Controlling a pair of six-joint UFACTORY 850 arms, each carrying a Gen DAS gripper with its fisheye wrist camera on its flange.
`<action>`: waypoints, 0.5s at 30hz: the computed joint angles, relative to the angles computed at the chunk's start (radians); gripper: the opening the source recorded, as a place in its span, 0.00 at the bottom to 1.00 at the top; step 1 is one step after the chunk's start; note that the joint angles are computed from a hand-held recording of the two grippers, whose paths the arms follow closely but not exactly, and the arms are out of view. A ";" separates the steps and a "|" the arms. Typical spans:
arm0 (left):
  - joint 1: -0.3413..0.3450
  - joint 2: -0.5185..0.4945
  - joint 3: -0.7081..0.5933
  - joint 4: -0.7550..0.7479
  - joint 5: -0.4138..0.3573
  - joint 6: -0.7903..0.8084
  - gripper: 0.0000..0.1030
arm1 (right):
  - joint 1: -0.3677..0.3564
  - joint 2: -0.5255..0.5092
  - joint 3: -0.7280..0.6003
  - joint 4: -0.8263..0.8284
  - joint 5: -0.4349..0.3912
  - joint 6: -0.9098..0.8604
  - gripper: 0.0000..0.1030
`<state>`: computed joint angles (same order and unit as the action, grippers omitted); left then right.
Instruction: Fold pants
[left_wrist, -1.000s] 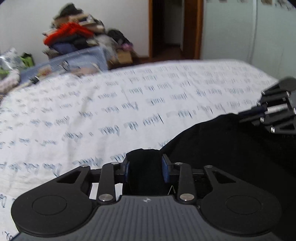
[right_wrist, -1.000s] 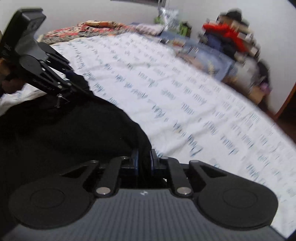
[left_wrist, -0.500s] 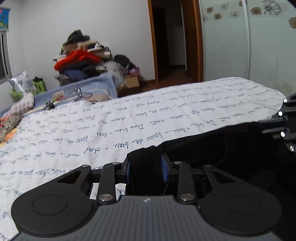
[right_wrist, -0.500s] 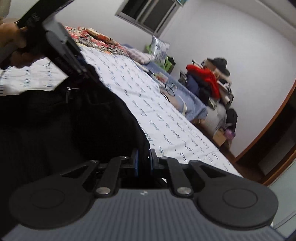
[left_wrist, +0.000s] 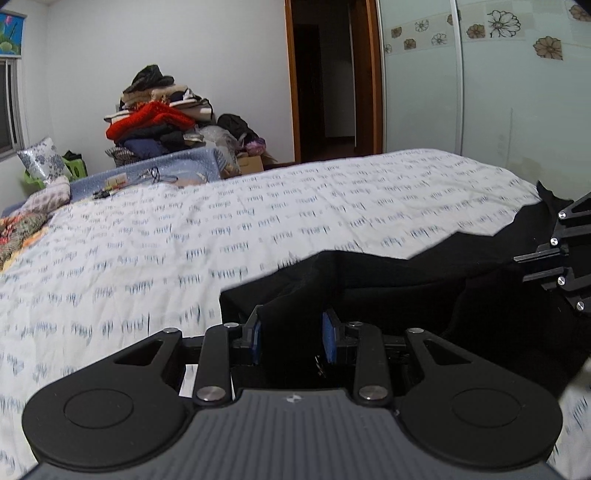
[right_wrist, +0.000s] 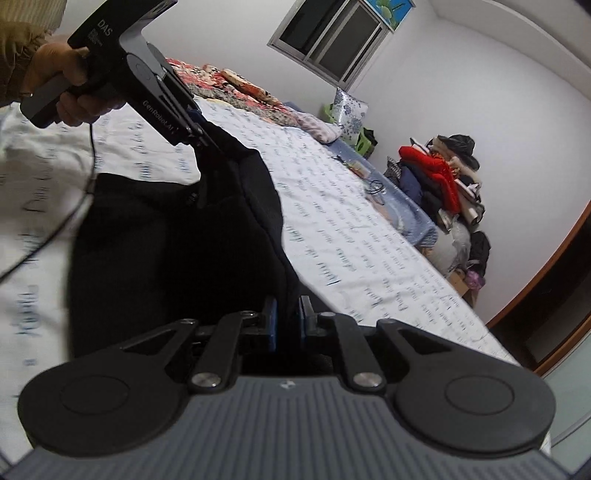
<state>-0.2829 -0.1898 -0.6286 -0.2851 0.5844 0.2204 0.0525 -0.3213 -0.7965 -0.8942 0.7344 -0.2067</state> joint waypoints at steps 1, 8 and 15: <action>-0.004 0.008 0.016 -0.006 0.000 -0.007 0.29 | -0.001 0.007 0.014 -0.005 0.001 -0.003 0.11; -0.031 0.052 0.104 -0.069 0.016 -0.024 0.29 | 0.005 0.053 0.109 -0.036 -0.003 -0.024 0.04; -0.076 0.083 0.157 -0.127 0.051 -0.012 0.29 | 0.000 0.060 0.141 -0.047 -0.013 -0.027 0.05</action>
